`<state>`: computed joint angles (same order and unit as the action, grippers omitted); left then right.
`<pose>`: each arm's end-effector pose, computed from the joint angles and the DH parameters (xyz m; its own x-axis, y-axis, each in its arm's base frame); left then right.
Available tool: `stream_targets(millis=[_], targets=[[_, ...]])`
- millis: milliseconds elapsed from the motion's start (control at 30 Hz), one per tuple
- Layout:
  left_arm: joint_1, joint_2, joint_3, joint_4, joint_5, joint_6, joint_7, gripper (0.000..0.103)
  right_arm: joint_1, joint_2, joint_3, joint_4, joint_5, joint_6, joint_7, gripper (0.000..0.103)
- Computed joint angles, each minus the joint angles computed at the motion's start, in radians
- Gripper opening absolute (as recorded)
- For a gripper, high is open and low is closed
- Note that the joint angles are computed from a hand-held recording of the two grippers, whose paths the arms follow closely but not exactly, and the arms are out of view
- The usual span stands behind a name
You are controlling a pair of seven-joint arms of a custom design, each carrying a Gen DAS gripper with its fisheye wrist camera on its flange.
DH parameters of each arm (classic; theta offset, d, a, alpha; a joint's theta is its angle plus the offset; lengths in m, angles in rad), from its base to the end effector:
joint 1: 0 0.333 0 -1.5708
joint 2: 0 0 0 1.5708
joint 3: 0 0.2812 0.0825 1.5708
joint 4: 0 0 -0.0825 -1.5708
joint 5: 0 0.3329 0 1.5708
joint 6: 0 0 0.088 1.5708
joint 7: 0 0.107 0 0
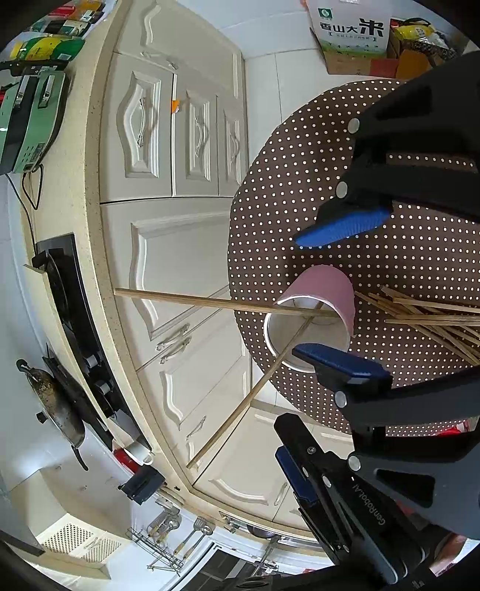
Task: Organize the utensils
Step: 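Move both open tools back down to the chopstick pile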
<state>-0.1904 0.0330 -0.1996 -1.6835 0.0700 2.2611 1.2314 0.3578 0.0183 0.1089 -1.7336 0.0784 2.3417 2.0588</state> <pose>0.5227 -0.2109 0.5991 -0.1085 -0.9876 0.1131 -0.8602 0.0362 -0.5087 0.5021 0.2537 0.5940 0.0255 -0.9438 -0.3296 -0.8817 0.1342 -0.4523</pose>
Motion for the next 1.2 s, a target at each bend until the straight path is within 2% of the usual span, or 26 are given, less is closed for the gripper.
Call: stream_targets(millis=[333, 700, 1200], targets=[[0.002, -0.059, -0.001, -0.058, 0.021, 0.011, -0.014, 0.051, 0.004, -0.038, 0.004, -0.023, -0.016, 0.002, 0.014, 0.054], [0.011, -0.130, -0.002, -0.135, 0.006, 0.016, -0.021, 0.053, 0.009, -0.098, 0.015, -0.078, -0.034, -0.008, 0.054, 0.064], [0.023, -0.229, 0.001, -0.284, -0.016, -0.014, -0.018, 0.056, 0.027, -0.150, 0.029, -0.181, 0.002, -0.050, 0.089, 0.070]])
